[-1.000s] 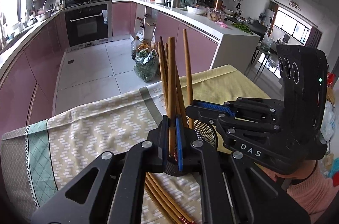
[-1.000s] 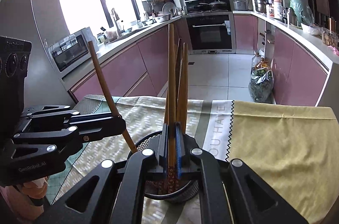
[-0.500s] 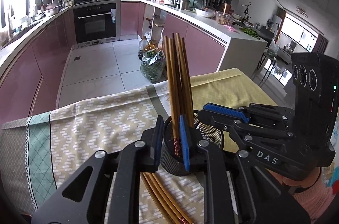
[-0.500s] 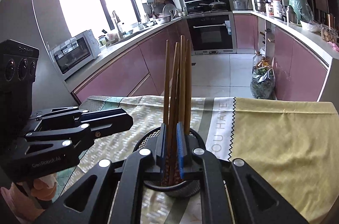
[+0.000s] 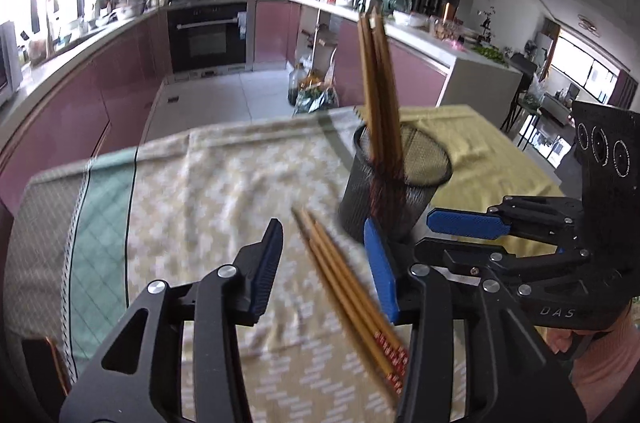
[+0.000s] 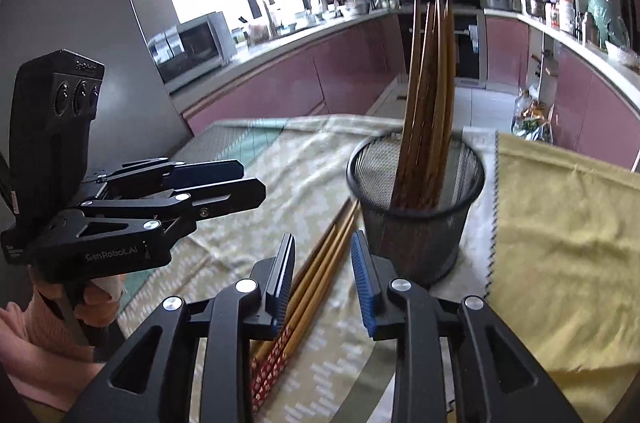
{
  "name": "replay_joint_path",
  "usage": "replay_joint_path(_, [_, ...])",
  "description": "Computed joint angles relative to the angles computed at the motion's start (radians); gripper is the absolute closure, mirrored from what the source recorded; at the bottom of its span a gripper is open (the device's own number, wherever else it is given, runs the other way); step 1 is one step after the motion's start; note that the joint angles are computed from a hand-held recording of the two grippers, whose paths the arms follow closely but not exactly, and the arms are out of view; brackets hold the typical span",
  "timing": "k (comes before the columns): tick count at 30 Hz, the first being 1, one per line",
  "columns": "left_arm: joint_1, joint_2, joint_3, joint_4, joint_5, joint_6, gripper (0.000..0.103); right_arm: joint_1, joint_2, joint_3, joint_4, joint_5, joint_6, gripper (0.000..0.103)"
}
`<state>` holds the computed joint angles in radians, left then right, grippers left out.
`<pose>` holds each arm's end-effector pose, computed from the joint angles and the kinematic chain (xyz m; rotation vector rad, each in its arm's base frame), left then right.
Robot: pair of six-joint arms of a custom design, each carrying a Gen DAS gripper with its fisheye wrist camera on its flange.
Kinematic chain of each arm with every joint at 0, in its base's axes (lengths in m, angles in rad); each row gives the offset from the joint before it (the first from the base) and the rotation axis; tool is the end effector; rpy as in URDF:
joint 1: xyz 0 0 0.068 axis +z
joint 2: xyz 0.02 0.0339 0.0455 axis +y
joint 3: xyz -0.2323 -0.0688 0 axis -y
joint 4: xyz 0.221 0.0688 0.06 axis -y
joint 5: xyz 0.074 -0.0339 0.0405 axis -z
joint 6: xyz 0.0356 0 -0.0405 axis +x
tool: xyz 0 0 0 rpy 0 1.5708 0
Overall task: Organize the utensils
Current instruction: 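Move the open right gripper back over the remaining chopsticks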
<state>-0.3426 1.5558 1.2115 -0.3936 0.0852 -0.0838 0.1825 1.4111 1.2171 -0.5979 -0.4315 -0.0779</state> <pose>0.3058 -0.1123 0.2540 0.3436 2.3007 -0.3146 0.2787 0.0666 0.2834 -0.5102 2.2826 0.5598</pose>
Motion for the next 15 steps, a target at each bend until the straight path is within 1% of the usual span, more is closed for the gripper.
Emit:
replay_joint_path(4, [0.01, -0.005, -0.109, 0.032, 0.012, -0.017, 0.061, 0.032, 0.02, -0.055, 0.008, 0.027, 0.015, 0.075])
replay_joint_path(7, [0.011, -0.004, -0.171, 0.061, -0.001, -0.025, 0.061, 0.057, 0.028, -0.088, 0.016, 0.057, 0.03, 0.075])
replay_joint_path(10, [0.019, 0.003, -0.204, 0.082, 0.023, -0.041, 0.061, 0.075, 0.028, -0.111, 0.023, 0.077, 0.046, 0.075])
replay_joint_path(15, [0.017, 0.01, -0.228, 0.1, 0.009, -0.052, 0.06, 0.078, 0.029, -0.13, 0.034, 0.097, 0.051, 0.075])
